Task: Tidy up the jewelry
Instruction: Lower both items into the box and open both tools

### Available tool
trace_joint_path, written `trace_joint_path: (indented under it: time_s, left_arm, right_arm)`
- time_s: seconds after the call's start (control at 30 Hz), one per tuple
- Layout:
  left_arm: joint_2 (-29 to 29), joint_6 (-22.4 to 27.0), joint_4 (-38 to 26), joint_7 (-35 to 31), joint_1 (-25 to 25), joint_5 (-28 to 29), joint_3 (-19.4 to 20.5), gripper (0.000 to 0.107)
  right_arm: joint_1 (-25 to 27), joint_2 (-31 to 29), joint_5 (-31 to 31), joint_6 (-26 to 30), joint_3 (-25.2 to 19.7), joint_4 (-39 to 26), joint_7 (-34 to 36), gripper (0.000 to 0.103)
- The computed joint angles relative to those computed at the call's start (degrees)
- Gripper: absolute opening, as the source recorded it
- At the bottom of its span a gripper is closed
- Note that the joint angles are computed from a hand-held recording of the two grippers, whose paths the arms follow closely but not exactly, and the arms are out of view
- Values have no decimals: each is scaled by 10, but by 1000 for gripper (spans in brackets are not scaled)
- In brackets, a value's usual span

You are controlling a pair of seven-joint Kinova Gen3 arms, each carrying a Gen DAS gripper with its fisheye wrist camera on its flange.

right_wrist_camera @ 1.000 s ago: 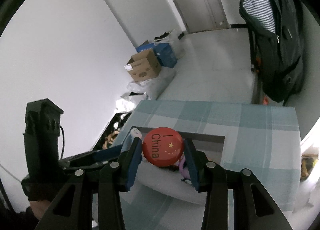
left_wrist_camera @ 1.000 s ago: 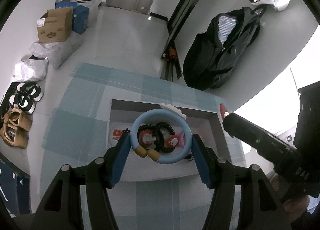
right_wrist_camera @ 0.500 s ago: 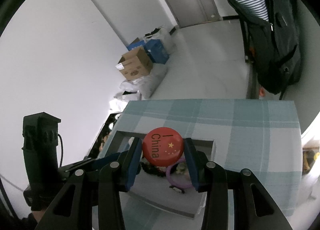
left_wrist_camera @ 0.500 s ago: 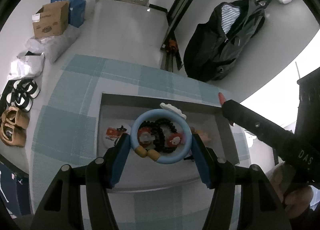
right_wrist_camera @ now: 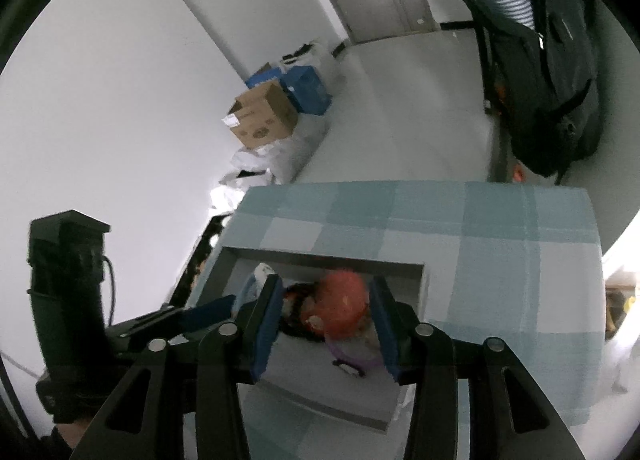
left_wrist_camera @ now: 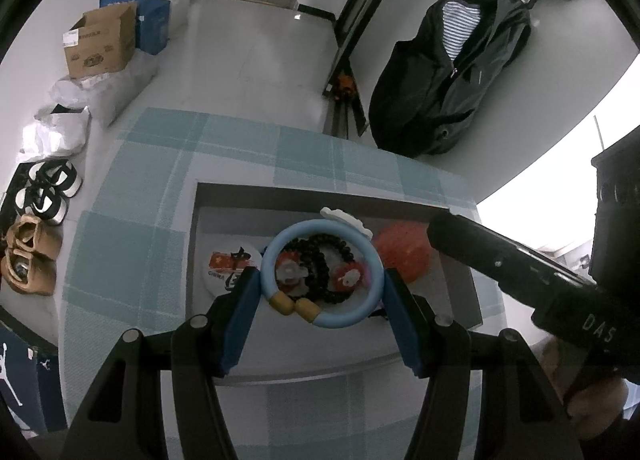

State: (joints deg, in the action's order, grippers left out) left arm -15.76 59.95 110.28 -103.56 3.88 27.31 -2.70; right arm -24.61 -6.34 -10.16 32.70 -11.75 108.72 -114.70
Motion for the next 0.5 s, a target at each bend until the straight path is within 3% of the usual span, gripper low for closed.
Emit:
trace_joint_path:
  time_s: [0.03, 0.27, 0.5]
  left_arm:
    - [-2, -1, 1, -3, 1, 2, -1, 57]
    - [-12, -6, 5, -1, 2, -6, -1, 58]
    - [-44, -35, 19, 9, 5, -21, 3, 58]
  right_arm:
    - [3, -1, 12, 2, -5, 0, -13, 59]
    - [11, -31, 17, -29, -2, 31, -32, 63]
    - [30, -65, 59, -68, -29, 59, -70, 75]
